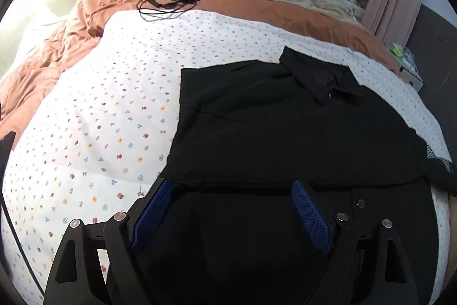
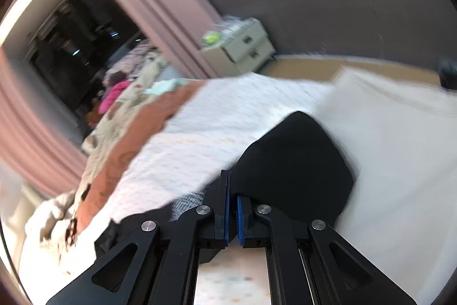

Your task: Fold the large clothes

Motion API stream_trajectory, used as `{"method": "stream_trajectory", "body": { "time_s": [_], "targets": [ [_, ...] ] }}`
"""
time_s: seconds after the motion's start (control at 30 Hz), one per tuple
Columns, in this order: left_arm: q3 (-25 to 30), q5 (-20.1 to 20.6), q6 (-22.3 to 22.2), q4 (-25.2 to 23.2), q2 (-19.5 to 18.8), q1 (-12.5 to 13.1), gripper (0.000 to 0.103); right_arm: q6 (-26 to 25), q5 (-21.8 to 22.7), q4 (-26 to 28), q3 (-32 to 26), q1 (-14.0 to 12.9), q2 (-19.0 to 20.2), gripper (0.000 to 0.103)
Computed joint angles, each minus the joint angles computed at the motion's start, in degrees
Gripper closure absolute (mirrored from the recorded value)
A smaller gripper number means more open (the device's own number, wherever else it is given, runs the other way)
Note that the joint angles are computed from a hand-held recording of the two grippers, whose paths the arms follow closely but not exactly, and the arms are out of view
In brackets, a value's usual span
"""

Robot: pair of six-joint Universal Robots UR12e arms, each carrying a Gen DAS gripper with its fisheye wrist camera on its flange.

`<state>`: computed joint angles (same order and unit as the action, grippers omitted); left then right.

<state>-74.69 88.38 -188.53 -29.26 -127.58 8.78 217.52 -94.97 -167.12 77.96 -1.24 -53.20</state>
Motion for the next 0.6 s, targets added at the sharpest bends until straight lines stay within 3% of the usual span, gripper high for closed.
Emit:
{"method": "stream_trajectory", "body": {
  "time_s": [0.37,0.6],
  "targets": [
    [-2.66,-7.79,-7.49,3.84,2.15,2.96,0.016,-12.22,0.97,4.98,-17.09,7.48,4.69,0.098],
    [-3.84,-8.57,-8.31,5.65,3.27,3.91,0.016,-17.19,3.48,10.15,-26.77,11.31,9.19,0.098]
  ]
}}
